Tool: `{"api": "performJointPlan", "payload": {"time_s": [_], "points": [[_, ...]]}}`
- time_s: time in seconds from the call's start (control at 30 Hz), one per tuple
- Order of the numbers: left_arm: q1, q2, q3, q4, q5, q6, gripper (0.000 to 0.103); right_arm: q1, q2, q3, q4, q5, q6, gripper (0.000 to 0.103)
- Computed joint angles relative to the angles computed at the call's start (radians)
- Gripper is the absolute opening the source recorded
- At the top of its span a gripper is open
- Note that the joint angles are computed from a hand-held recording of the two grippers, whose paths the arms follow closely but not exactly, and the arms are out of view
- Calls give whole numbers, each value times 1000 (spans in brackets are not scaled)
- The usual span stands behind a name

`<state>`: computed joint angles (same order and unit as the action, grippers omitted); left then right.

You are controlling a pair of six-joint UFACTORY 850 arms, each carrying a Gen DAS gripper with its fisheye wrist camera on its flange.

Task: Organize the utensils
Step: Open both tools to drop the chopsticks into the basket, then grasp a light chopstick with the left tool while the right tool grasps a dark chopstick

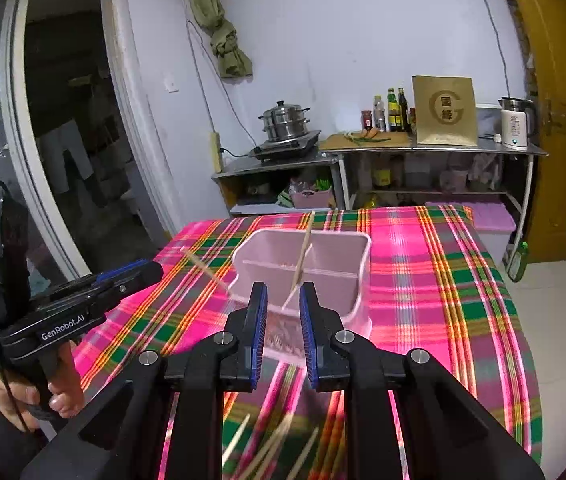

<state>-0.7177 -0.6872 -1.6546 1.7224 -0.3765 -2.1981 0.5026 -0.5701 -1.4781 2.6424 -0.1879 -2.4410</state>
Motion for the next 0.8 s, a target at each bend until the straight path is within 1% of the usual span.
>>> {"api": "performJointPlan", "payload": {"time_s": [0.07,0.17,0.27,0.33,0.47,0.6,0.67,0.8], "points": [[-14,17,33,13,-10,-25,32,4,40,67,105,-25,-107,17],[-32,37,75,18,-18,-52,32,11,85,143,266,-39,-265,17],[-48,49,111,33,-20,-96,32,9,120,208,290,-65,-283,17],[-59,52,128,22,-20,-94,32,9,144,255,326,-85,-319,17],[-80,54,164,68,-27,-146,32,6,163,305,335,-101,-323,17],[-90,52,188,84,-10,-182,32,5,168,336,322,-109,-298,17],[-89,47,192,88,2,-196,32,3,161,339,290,-110,-265,17],[-89,27,181,24,18,-147,32,0,142,335,253,-99,-219,17]]}}
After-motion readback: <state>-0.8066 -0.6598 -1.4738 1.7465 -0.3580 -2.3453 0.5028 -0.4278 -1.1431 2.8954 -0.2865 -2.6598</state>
